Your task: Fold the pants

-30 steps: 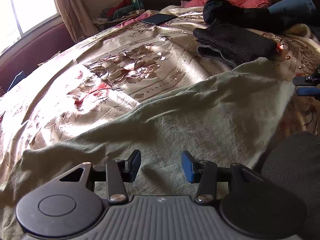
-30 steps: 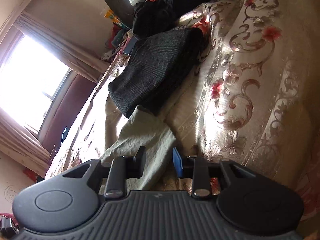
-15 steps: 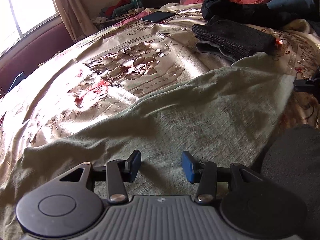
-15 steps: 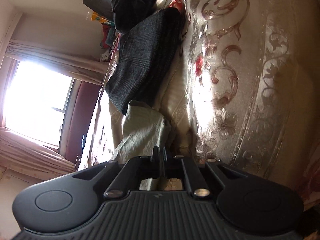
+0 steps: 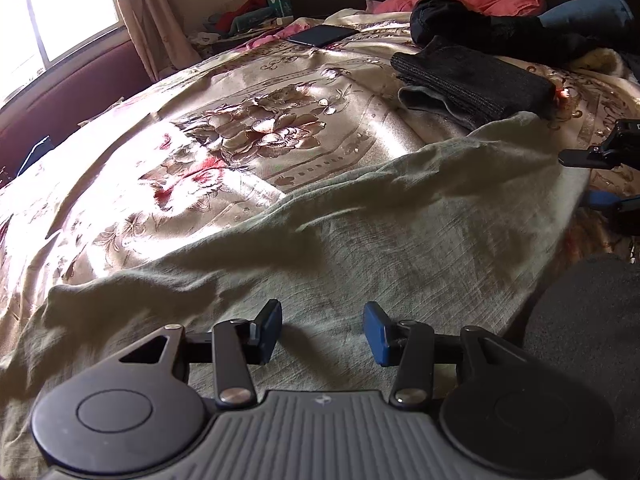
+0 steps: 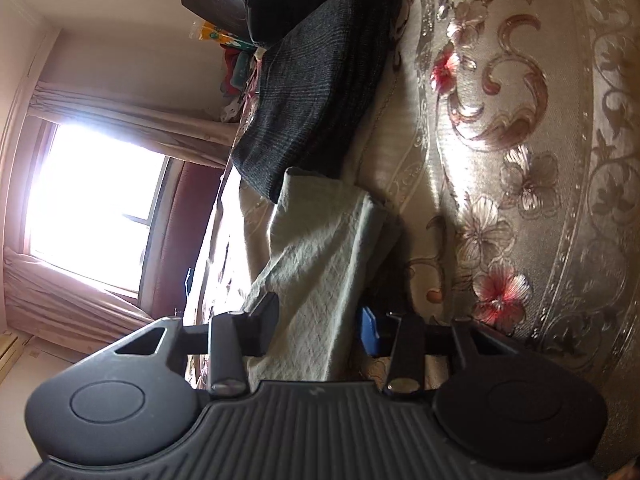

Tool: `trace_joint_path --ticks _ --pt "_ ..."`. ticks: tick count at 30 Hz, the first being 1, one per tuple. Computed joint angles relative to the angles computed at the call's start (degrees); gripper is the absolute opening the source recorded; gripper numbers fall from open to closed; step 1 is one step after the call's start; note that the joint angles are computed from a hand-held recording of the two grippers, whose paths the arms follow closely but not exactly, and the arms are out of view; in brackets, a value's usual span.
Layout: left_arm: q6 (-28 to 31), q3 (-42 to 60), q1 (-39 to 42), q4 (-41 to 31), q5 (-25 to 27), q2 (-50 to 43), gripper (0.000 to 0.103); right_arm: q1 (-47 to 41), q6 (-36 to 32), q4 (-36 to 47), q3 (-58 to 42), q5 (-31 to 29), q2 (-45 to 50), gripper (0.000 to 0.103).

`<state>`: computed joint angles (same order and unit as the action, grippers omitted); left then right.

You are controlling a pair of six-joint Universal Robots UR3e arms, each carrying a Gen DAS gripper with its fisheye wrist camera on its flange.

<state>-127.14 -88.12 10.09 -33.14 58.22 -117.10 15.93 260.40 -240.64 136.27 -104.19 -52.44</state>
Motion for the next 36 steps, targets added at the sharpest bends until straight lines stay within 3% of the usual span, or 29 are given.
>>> trace_joint_path --ticks 5,10,12,15,17,20,22,24,26,27,29,31,34,36 --pt "-0.15 0.20 0.35 -0.16 -0.63 -0.33 0.057 -0.65 0.53 -3.98 -4.12 -1.23 5.46 0.029" --pt "-0.89 0.22 0.49 0.13 -0.92 -0.64 0.057 -2.91 2.18 -2.75 -10.59 0.30 9.72 0.005" --pt "-0.83 0.21 0.58 0.14 -0.94 -0.72 0.057 -3.76 2.30 -1.45 -10.87 1.59 9.09 0.003" --pt "-0.76 0.63 0.41 0.18 -0.63 -0.78 0.058 -4.32 5.68 -8.18 -8.72 -0.03 7.96 0.003" --pt "-0.80 0.40 0.69 0.39 -1.87 -0.20 0.058 -3.94 1.33 -10.06 -6.57 -3.07 3.90 0.003" --pt "-1.34 1.22 0.74 -0.21 -3.26 -0.74 0.059 -4.07 -5.01 -0.75 -3.67 -4.91 -4.18 0.003" --pt "-1.26 2.37 -0.38 -0.28 -0.86 -2.44 0.059 -6.69 -2.33 7.90 -1.23 -0.48 -7.01 0.003" --pt "-1.56 1.45 -0.02 0.94 -1.13 -2.87 0.060 -6.48 0.02 7.32 -0.32 0.59 -5.60 0.003" --pt "-0.42 1.52 1.22 -1.38 -3.05 -1.90 0.060 -4.49 0.47 6.05 -0.96 -2.13 -4.40 0.004" --pt "0.24 1.13 2.02 -1.40 -4.34 -1.55 0.060 -4.41 0.75 4.70 -1.33 -1.96 -3.29 0.009" --pt "0.89 2.00 2.60 -1.26 -5.07 -2.31 0.060 -6.78 0.90 2.53 -1.71 2.51 -1.13 0.009" --pt "-1.22 4.20 2.65 -0.49 -5.25 -4.19 0.059 -7.11 0.92 6.60 -3.50 4.07 -0.81 0.009" --pt "-4.43 8.43 2.97 -0.94 -7.76 -6.99 0.060 -5.57 -1.62 16.85 -5.75 1.53 -5.34 0.009" --pt "-6.24 11.78 1.66 1.45 -5.69 -10.20 0.059 -4.37 -2.14 22.52 -5.09 -2.58 -9.50 0.009"
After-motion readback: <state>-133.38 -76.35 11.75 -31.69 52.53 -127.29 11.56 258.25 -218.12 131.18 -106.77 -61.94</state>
